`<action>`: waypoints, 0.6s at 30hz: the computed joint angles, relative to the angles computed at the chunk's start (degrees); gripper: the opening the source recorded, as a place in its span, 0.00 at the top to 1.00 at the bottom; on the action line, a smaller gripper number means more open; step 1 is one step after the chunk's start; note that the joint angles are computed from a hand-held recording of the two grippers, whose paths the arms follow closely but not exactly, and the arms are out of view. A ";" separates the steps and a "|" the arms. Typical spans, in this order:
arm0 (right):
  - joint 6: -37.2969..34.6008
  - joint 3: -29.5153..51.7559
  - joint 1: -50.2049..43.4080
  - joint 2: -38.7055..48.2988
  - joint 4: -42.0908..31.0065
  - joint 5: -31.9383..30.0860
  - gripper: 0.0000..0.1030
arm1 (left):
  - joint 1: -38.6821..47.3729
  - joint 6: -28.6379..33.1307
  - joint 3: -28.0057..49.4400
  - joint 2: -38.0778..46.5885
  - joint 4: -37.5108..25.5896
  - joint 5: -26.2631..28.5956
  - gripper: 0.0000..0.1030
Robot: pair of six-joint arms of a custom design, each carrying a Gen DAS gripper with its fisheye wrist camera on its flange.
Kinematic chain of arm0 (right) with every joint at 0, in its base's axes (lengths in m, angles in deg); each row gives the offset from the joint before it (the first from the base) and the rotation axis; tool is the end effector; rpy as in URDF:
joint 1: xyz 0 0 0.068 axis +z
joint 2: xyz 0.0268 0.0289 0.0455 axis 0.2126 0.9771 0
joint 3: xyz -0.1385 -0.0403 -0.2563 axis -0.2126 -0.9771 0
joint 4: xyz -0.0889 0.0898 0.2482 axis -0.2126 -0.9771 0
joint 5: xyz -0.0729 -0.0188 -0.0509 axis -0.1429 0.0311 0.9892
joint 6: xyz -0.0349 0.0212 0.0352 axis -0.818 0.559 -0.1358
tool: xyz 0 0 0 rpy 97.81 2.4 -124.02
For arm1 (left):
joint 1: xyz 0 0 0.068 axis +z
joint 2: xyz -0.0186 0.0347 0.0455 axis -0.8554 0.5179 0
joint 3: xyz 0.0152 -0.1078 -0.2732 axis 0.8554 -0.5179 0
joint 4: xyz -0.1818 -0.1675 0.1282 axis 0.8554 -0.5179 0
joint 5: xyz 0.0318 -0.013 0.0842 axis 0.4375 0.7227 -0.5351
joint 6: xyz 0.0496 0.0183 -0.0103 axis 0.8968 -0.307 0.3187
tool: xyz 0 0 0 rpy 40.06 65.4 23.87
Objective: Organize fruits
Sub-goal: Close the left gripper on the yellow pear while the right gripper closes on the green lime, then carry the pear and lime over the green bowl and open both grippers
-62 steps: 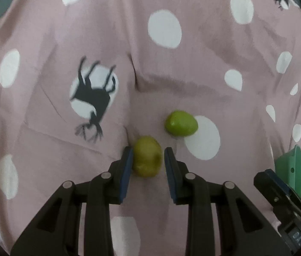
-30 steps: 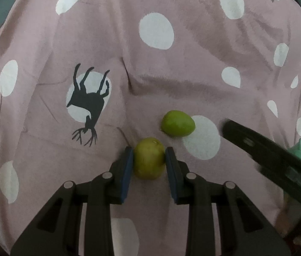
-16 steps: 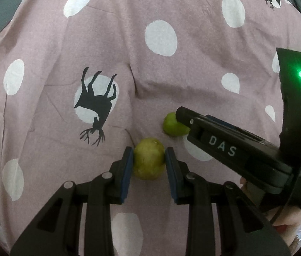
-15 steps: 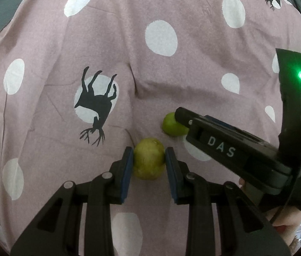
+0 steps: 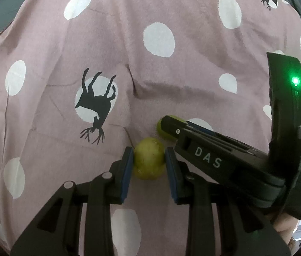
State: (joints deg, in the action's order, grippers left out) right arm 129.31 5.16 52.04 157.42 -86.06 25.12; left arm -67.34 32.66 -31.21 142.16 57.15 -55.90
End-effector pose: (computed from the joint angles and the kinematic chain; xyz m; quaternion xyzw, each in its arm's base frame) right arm 0.2461 0.2023 0.1447 0.0120 0.9390 0.1993 0.2800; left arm 0.2229 -0.0410 0.1883 0.0447 0.9568 -0.1346 0.2539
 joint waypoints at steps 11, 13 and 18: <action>7.99 -9.24 5.08 -21.91 -12.65 14.05 0.65 | -5.34 -1.20 -1.54 -6.89 -2.22 -1.81 0.71; 11.53 -12.19 7.88 -27.18 -14.83 18.05 0.65 | -7.29 -1.74 -2.10 -9.18 -2.85 -2.29 0.71; 21.30 -16.72 14.46 -36.25 -21.20 25.03 0.65 | -13.69 -3.28 -2.67 -12.91 -3.50 -4.37 0.71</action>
